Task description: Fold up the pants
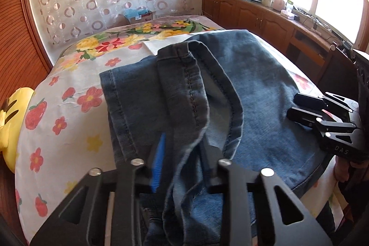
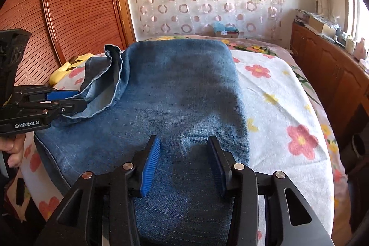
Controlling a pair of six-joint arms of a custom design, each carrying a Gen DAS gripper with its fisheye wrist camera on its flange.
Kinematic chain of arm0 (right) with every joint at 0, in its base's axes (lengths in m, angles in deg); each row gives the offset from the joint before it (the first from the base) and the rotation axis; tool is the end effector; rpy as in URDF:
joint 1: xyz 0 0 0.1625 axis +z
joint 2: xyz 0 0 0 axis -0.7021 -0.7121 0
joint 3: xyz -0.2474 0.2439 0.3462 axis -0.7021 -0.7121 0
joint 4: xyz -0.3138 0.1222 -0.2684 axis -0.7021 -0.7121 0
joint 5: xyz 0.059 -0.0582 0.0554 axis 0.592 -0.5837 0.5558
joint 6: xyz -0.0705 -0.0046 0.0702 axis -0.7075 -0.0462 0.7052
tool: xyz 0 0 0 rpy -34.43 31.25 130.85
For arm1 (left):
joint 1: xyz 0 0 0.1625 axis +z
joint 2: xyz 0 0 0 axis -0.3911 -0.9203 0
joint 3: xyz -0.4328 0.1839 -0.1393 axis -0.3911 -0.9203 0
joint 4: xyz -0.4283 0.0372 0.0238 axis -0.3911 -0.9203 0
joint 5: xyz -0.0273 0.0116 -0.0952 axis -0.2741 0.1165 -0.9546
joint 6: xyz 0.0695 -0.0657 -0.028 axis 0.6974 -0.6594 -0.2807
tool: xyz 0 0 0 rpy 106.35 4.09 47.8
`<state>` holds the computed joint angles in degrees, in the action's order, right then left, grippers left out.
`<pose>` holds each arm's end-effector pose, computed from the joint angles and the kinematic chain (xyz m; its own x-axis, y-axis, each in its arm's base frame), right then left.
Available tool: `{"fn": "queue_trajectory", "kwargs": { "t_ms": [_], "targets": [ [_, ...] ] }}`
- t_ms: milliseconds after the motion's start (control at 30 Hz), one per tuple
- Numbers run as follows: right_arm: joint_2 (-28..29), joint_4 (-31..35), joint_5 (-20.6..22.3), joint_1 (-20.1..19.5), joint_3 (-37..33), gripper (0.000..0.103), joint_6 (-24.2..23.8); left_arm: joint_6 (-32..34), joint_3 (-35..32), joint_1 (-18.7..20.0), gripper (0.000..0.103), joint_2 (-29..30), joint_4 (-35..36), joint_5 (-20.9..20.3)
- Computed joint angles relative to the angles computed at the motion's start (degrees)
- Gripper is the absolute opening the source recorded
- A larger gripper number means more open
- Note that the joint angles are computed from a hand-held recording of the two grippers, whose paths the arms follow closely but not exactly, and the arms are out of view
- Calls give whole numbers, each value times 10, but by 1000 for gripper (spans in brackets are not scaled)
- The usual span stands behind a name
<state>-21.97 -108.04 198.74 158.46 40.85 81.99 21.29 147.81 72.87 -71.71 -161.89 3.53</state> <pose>0.2107 -0.3373 0.1417 -0.7664 0.2054 0.6086 -0.4067 0.5781 -0.7073 -0.2030 -0.5079 0.1075 -0.4550 0.7744 -0.4397 0.8751 0.4801 -0.0601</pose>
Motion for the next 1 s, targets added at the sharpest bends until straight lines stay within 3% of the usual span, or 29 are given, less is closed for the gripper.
{"fn": "queue_trajectory", "kwargs": {
  "t_ms": [33, 200, 400, 500, 633, 667, 933, 1000],
  "targets": [
    [1, 5, 2, 2, -3, 45, 3, -1, 1, 1, 16, -1, -5, 4],
    [-11, -4, -26, -9, 12, 45, 16, -16, 0, 16, 16, -15, -23, 41],
    [-5, -5, -21, -8, 9, 45, 17, -18, 3, 18, 16, -29, -29, 64],
    [-6, -3, -23, -9, 9, 45, 19, -24, 4, 20, 17, -41, -21, 39],
    [-6, -3, -22, -10, 9, 45, 19, -20, 11, 10, 50, -49, -16, 5],
    [-6, -3, -22, -10, 9, 45, 18, -18, 15, 8, 53, -51, -18, -9],
    [-6, -5, -23, -10, 10, 45, 19, -4, 27, -6, 53, -41, 1, -37],
    [-6, -5, -24, -10, 10, 45, 20, 3, 29, -3, 48, -39, 10, -38]
  ]
}}
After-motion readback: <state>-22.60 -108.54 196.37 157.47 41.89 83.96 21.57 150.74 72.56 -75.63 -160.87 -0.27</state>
